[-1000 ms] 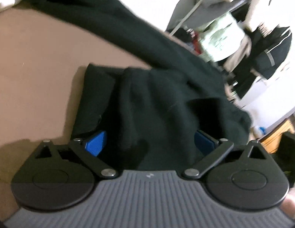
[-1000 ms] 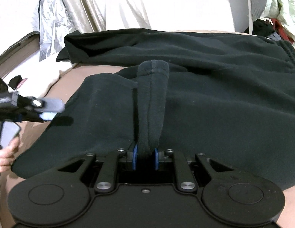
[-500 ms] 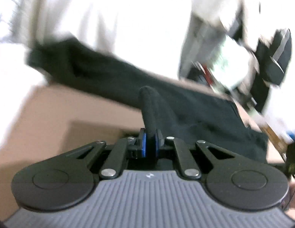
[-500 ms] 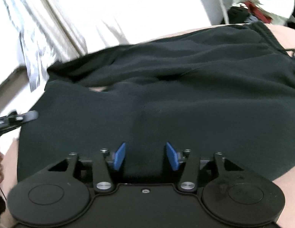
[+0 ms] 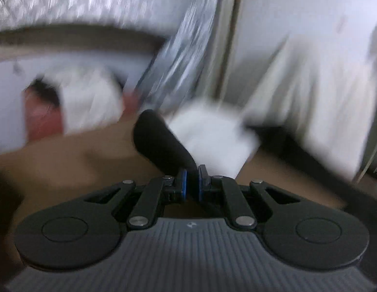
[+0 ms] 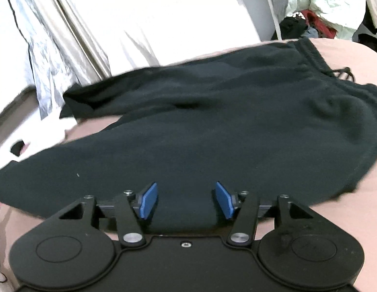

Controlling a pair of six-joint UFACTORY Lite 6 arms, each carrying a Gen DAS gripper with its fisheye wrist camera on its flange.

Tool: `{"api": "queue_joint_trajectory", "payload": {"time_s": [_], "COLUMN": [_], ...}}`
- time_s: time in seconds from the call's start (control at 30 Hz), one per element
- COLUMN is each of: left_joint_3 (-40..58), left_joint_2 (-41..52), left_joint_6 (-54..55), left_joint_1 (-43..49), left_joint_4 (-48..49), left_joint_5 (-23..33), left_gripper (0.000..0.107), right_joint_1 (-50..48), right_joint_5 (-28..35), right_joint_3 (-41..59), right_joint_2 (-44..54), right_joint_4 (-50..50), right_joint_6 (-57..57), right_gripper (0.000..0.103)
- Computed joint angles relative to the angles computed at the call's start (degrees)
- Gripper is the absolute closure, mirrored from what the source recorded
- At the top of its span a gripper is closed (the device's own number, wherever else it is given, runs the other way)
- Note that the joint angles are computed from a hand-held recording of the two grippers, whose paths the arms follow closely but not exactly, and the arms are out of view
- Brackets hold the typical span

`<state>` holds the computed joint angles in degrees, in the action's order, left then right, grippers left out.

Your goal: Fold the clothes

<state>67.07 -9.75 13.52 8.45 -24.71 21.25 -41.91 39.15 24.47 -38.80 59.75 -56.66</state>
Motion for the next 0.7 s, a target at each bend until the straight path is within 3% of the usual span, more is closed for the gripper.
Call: {"api": "queue_joint_trajectory", "payload": {"time_s": [0.07, 0.17, 0.27, 0.4, 0.47, 0.57, 0.7], "left_joint_3": [3.59, 5.14, 3.49, 4.3, 5.42, 7.52, 7.85], "left_joint_2": [5.79, 8.03, 5.58, 3.58, 4.61, 7.55, 9.95], "left_joint_6": [-6.73, -14.58, -29.02, -44.4, -46.25, -36.32, -36.34], "left_joint_1": [0.84, 1.38, -3.98, -11.44, -11.46, -7.14, -7.66], "left_joint_4": [5.68, 9.87, 27.86, 49.48, 49.53, 37.39, 39.76], "left_joint_5": [6.33, 7.76, 4.72, 6.59, 5.95, 5.51, 8.72], "left_gripper": [0.099, 0.098, 0.093, 0.091, 0.091, 0.094, 0.094], "right_joint_1": [-4.27, -14.09, -18.58, -27.01, -30.44, -34.99, -34.22], "right_joint_5": [3.89, 12.46, 12.68, 13.99, 14.57, 17.64, 16.66], "right_joint_3": [-0.55, -2.43, -3.21, -2.09, -1.24, 1.73, 8.75], "right_joint_2": [-1.01, -2.97, -4.72, 0.54, 5.82, 17.29, 31.61], "right_joint_4": [-2.95, -2.95, -6.78, -3.15, 2.53, 12.01, 18.19], "right_joint_6": [0.74, -3.55, -3.53, -11.57, -15.32, -19.35, -17.76], "right_gripper": [0.044, 0.043, 0.04, 0.038, 0.034, 0.019, 0.019]}}
